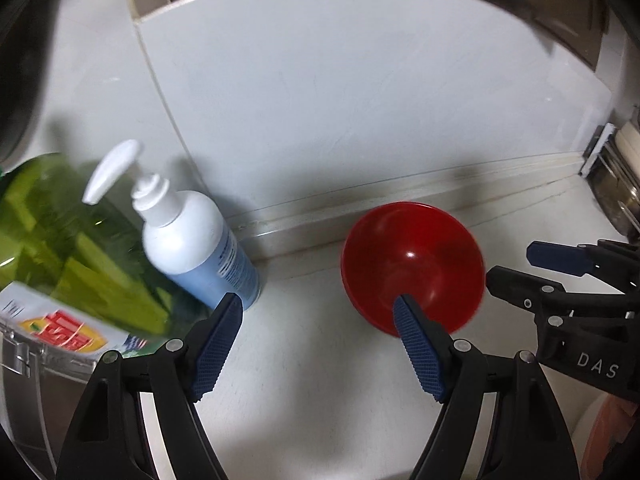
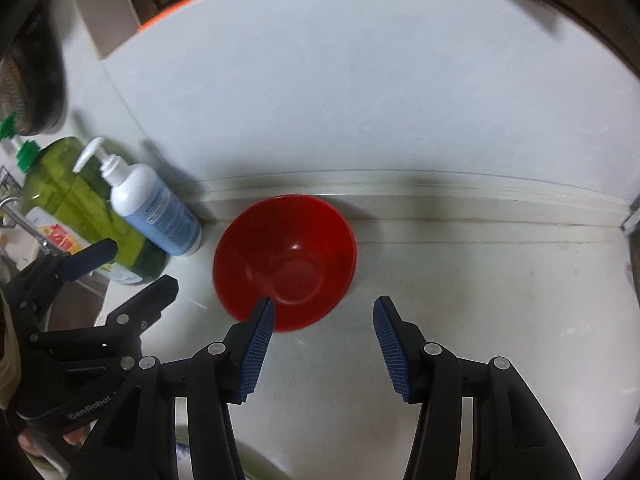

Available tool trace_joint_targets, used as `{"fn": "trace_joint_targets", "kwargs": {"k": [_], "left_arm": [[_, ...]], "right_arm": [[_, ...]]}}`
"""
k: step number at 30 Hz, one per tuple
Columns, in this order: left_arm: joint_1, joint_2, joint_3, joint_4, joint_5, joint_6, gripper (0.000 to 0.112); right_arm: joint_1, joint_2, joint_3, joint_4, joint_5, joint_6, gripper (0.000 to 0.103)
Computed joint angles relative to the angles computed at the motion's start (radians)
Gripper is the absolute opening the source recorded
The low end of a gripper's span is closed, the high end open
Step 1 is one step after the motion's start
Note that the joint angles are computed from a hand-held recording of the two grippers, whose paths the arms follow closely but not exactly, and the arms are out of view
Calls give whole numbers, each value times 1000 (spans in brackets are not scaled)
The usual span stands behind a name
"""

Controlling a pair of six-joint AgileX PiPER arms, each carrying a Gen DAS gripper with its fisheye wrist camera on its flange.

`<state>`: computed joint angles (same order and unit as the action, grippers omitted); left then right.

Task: Organize plates and bowls
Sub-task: 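Move both grippers to the red-and-black bowl by the soap, then close both grippers on the red-and-black bowl rim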

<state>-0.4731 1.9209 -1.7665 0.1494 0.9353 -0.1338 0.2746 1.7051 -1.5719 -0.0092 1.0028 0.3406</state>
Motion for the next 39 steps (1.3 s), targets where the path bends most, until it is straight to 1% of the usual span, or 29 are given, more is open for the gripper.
{"fn": "trace_joint_targets", "kwargs": {"k": [3, 8, 9, 13, 15, 17, 19, 21, 22, 24, 25, 27, 28, 30, 36, 39], "left_arm": [[-2, 47, -35, 11, 7, -1, 75], [-6, 124, -114, 10, 44, 4, 71], [-7, 143, -139, 9, 55, 6, 69], [-6, 211, -217, 0, 91, 6, 63], [-1, 240, -255, -8, 112, 6, 59], [3, 265, -288, -26, 129, 8, 59], [7, 285, -314, -40, 139, 14, 57], [5, 304, -341, -40, 153, 16, 47], [6, 316, -358, -46, 163, 17, 44], [9, 338, -393, -64, 182, 21, 35], [12, 343, -400, -76, 186, 24, 33], [17, 361, -428, -106, 200, 43, 24], [17, 367, -437, -114, 204, 48, 21], [13, 380, -459, -128, 216, 57, 11], [1, 381, -459, -117, 209, 43, 11], [4, 365, -427, -116, 191, 39, 11]], "right_arm": [[-8, 44, -29, -2, 2, -5, 52], [-37, 104, -65, 32, 17, -15, 51], [-44, 115, -71, 42, 19, -21, 51], [-51, 157, -100, 62, 31, -29, 43], [-56, 171, -110, 74, 34, -32, 41], [-59, 187, -122, 80, 41, -31, 38], [-62, 198, -126, 78, 41, -14, 32], [-70, 209, -134, 92, 47, -13, 29], [-74, 217, -138, 101, 52, -15, 26], [-76, 224, -140, 102, 56, -13, 22], [-78, 228, -139, 107, 55, -15, 20], [-83, 226, -130, 118, 50, -17, 17], [-86, 225, -126, 128, 47, -19, 16], [-86, 224, -125, 133, 44, -23, 13], [-70, 210, -109, 100, 37, -10, 12], [-65, 199, -94, 101, 35, 0, 12]]}}
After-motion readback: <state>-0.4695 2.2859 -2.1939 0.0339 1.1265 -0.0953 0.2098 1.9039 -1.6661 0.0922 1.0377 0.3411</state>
